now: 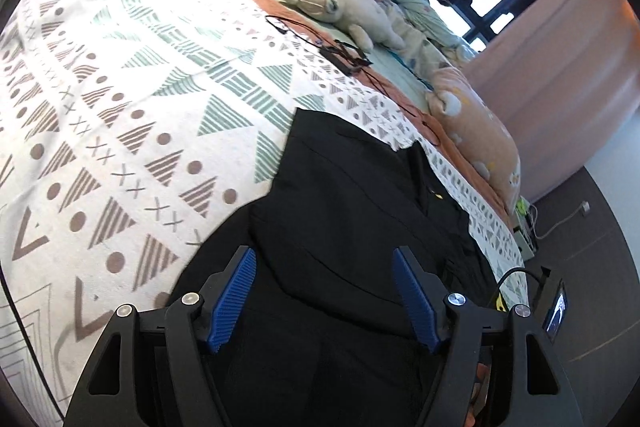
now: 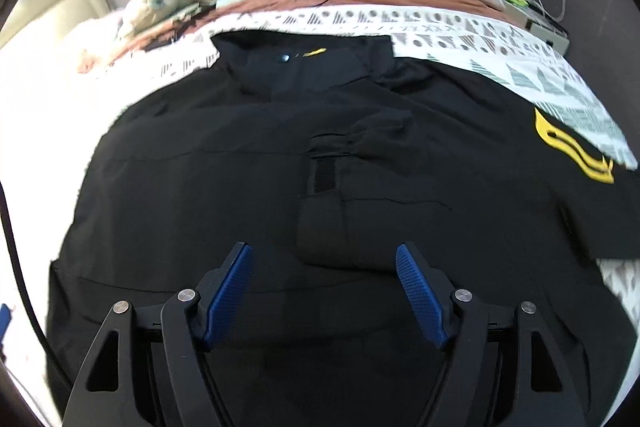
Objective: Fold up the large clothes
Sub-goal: 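Move the right gripper to the sleeve with the yellow patch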
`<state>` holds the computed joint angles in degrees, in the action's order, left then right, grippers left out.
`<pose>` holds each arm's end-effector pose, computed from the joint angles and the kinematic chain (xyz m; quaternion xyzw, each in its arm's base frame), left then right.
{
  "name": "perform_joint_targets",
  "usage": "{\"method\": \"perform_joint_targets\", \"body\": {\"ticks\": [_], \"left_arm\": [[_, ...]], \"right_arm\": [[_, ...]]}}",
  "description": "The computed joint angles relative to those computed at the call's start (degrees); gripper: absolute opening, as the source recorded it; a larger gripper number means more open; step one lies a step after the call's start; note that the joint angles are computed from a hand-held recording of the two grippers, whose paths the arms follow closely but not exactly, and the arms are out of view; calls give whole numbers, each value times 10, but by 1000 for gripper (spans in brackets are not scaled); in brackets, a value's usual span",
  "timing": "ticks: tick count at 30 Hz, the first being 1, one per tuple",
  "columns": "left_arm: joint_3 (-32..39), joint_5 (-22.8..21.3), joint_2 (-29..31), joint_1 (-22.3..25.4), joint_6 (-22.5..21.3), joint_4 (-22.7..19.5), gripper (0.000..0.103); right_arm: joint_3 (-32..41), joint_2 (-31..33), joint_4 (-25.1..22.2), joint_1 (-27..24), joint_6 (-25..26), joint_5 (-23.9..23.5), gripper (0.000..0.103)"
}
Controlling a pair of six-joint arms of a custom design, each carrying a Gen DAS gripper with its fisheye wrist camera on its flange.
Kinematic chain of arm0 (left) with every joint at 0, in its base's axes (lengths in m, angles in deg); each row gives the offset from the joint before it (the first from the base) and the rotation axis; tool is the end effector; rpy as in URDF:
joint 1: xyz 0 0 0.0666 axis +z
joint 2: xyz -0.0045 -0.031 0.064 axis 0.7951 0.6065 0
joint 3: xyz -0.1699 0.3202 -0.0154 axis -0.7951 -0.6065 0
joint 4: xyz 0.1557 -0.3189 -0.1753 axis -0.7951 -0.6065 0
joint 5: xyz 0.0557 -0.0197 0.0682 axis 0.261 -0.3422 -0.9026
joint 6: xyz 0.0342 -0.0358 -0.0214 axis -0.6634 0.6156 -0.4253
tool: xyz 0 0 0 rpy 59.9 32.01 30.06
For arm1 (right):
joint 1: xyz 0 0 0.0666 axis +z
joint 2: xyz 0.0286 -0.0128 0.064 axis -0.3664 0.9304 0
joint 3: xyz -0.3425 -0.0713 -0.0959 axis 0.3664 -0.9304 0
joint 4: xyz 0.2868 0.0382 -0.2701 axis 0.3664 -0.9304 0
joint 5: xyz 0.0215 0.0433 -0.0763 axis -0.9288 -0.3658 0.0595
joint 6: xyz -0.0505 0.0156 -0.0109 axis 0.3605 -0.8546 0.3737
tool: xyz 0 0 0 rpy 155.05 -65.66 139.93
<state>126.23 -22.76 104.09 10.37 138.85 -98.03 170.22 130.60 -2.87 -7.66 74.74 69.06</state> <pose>0.4181 -0.3559 0.3695 -0.3834 0.8252 -0.1635 0.3811 0.6044 0.1478 0.3341 -0.1063 0.9520 0.0277 0.2856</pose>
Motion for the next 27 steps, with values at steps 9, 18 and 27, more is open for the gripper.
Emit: {"method": "perform_joint_targets", "body": {"ticks": [9,18,27], "left_arm": [[-13,-8,-12,5,31,-13,71],[14,5,15,3,18,-23,71],[37,4,34,0,5,-39,71]], "right_arm": [[86,78,-70,20,60,63,74],[88,70,-76,-23,39,42,71],[57,12,-36,-108,-61,52,71]]}}
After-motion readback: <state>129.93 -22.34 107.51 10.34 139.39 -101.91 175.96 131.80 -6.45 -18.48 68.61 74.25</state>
